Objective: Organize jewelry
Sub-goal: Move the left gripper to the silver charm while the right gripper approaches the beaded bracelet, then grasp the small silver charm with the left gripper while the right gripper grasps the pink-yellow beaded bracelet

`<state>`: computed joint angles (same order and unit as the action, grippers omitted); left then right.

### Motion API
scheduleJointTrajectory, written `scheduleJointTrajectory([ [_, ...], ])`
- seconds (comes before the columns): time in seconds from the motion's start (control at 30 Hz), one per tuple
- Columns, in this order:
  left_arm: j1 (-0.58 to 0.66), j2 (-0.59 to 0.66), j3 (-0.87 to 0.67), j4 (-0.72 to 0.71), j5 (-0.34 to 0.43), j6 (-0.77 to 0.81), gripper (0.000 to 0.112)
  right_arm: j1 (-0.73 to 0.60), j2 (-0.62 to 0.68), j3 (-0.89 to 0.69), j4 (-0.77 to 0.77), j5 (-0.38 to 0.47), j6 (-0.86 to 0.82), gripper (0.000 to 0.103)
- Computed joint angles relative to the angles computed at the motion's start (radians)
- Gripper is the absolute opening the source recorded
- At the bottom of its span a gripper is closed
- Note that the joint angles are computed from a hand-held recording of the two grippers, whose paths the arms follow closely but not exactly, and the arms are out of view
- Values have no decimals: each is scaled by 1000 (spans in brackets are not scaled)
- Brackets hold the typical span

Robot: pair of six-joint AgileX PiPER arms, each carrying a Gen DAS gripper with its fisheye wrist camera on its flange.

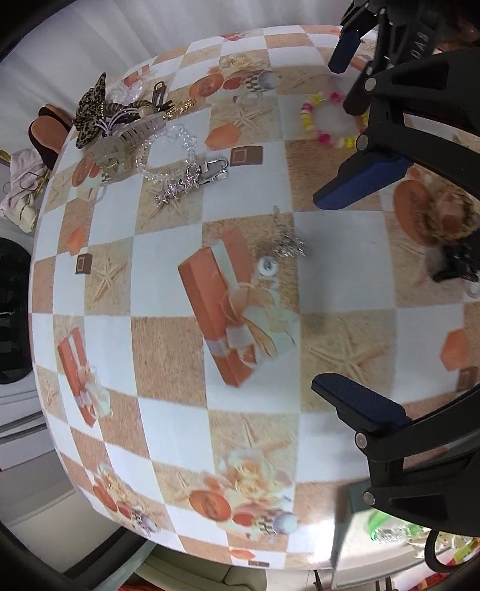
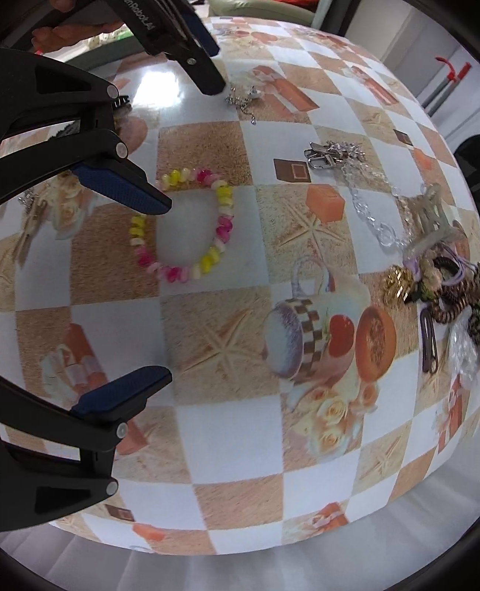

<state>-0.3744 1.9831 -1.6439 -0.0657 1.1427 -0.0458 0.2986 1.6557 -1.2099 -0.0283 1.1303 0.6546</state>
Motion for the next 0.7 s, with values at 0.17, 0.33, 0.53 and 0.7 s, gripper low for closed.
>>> scheduleJointTrajectory([
  [0.17,-29,50,-30,30,-13,-22,83,31,55,-51,-44,14,11,87],
  [0.33,-63,55,-41,70,-31,-29,73,72,99,-103,-83,36,18,83],
  [0.53,-85,69,-86,57,-17,-8,20,134,105,-138,-113,48,36,43],
  [0.7,-64,29,-40,-18,-33,33,15,139,119,-174,-97,51,36,9],
])
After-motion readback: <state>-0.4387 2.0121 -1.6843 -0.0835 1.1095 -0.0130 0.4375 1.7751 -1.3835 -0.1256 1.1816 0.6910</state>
